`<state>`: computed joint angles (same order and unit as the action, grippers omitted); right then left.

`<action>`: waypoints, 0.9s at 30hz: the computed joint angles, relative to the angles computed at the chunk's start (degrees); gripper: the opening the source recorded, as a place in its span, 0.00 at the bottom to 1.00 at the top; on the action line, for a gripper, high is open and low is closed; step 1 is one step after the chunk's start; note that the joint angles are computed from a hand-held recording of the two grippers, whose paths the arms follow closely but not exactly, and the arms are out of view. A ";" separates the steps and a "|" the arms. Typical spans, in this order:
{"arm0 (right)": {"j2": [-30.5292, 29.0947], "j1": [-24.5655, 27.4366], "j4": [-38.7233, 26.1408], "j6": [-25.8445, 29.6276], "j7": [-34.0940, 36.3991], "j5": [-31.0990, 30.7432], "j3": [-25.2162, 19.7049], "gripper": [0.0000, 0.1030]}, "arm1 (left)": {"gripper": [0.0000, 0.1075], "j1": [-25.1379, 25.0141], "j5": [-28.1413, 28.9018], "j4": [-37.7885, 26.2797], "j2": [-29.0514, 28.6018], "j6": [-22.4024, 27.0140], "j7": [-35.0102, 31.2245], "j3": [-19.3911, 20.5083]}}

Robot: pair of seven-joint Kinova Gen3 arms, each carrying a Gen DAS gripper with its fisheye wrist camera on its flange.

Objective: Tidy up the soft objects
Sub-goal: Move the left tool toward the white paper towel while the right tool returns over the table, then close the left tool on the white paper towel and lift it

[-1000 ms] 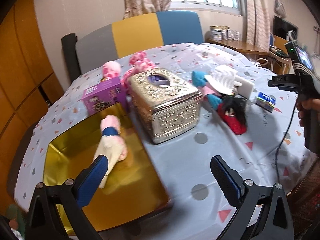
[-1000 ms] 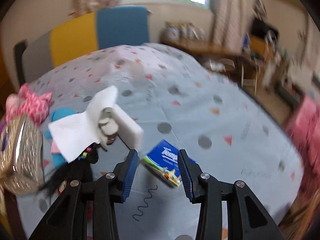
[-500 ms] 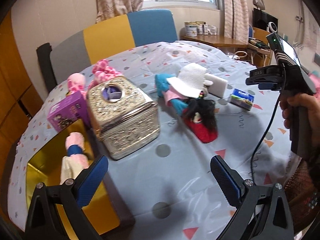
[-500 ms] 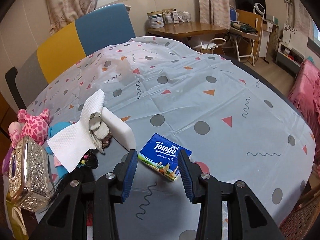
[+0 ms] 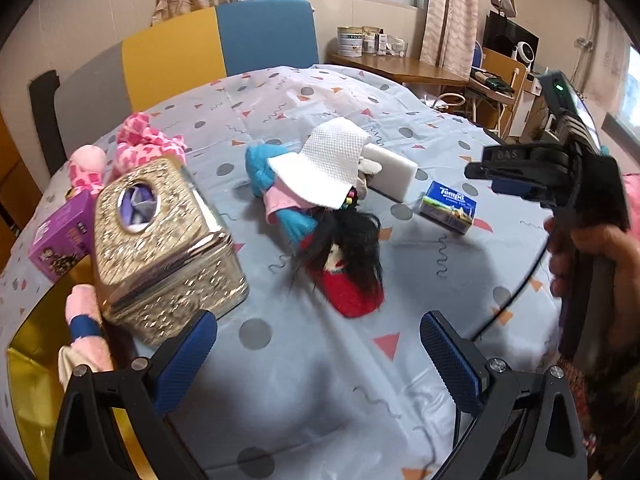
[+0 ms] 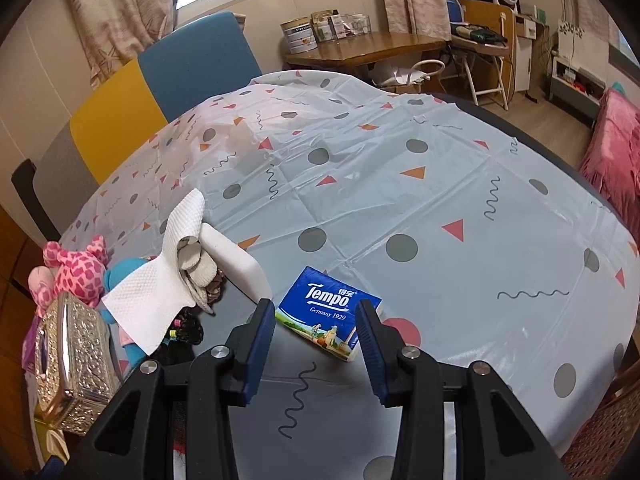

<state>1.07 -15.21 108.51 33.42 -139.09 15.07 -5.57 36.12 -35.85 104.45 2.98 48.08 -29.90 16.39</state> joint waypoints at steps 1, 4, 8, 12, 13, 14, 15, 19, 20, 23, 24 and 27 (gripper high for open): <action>-0.04 0.16 0.06 -0.17 0.42 -0.68 0.09 0.41 | 0.91 -0.41 0.61 -0.88 0.64 -0.19 -0.84 -0.24; -0.16 0.53 0.19 -0.57 1.45 -2.12 0.24 0.41 | 0.86 -1.31 2.63 -3.51 2.37 -0.73 -4.55 -1.11; -0.49 0.93 0.44 -1.33 3.18 -3.91 0.30 0.41 | 0.83 -0.02 0.20 -9.01 6.22 0.96 -6.86 -2.88; -1.10 1.66 1.04 -2.55 4.90 -6.22 0.56 0.41 | 0.74 -0.22 1.74 -16.03 11.08 1.73 -11.56 -5.34; -1.22 1.91 1.19 -2.83 5.39 -6.97 0.66 0.41 | 0.73 0.04 2.06 -17.63 12.26 2.19 -12.31 -6.10; -1.28 2.17 1.28 -3.01 6.06 -7.88 0.78 0.41 | 0.73 0.09 2.61 -19.55 13.66 2.45 -13.41 -6.75; -1.29 2.46 1.35 -3.21 7.09 -9.13 0.93 0.41 | 0.73 0.08 3.34 -20.94 14.70 2.28 -14.38 -7.35; -1.22 3.51 1.59 -3.86 11.32 -14.00 1.44 0.41 | 0.73 1.12 4.77 -27.73 20.35 3.30 -18.08 -9.82; -1.20 3.76 1.68 -4.03 12.46 -15.26 1.57 0.41 | 0.72 1.31 5.39 -29.39 21.69 3.96 -19.02 -10.38; -1.06 4.39 1.74 -4.19 15.29 -18.38 1.83 0.41 | 0.60 1.05 8.24 -34.03 25.64 5.12 -22.06 -11.62; -0.96 4.64 1.76 -4.22 16.51 -19.71 1.96 0.41 | 0.58 0.59 9.67 -36.11 27.25 6.09 -23.28 -11.84; -0.52 5.08 1.47 -3.76 18.71 -21.94 2.08 0.41 | 0.58 -0.30 13.29 -39.20 29.94 6.66 -25.17 -12.81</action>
<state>0.54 -10.13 109.98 29.67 -120.38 -6.87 -3.49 35.81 -22.56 65.26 32.92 54.74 -55.07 3.58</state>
